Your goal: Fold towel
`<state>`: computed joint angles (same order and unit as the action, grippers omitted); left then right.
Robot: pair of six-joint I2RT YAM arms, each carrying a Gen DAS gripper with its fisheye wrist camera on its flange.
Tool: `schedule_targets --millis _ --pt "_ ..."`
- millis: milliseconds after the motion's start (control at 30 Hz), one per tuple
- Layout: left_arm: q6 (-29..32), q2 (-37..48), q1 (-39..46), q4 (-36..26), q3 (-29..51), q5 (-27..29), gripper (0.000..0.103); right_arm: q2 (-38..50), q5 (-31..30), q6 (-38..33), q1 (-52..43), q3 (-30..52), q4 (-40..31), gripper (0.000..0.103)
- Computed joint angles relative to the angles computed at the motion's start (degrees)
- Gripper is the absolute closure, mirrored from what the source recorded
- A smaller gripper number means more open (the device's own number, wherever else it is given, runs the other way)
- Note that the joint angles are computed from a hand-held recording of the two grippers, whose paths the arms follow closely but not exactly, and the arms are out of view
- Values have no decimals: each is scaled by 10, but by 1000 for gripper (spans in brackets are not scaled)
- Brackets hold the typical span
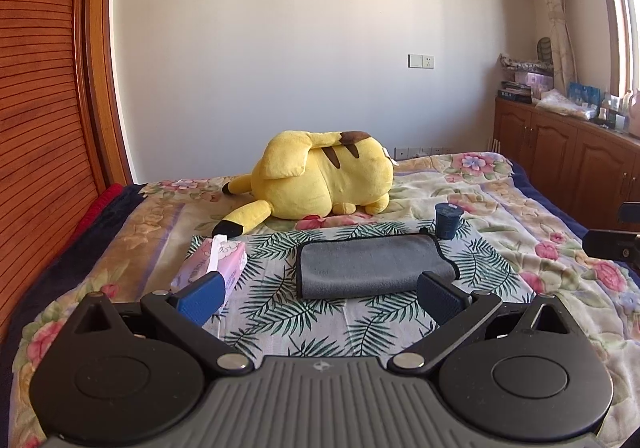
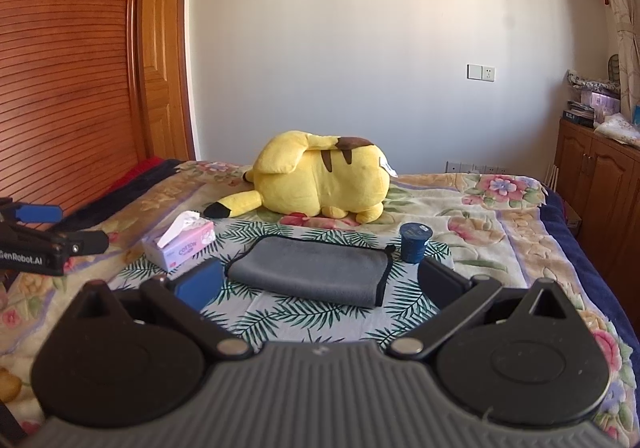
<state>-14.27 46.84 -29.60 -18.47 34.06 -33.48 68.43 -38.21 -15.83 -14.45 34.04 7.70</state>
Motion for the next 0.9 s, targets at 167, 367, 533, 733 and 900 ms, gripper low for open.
schedule_targets --millis 167,367,533,733,900 --pt "-31 -26 -50 -28 -24 -31 16 -29 -14 2 -17 -33 -3 0" --pt "-79 -41 -121 -60 -42 -82 16 -54 -36 -11 -45 -68 -13 0" --pt "-124 -45 -182 -90 -52 -131 16 -70 -48 -20 -67 -96 -14 0" --pt "-176 -52 -235 -120 -70 -151 16 -78 -54 -15 -89 -133 17 0" --pt "-235 -49 -282 -142 -87 -179 16 -98 -60 -32 -105 -168 43 0"
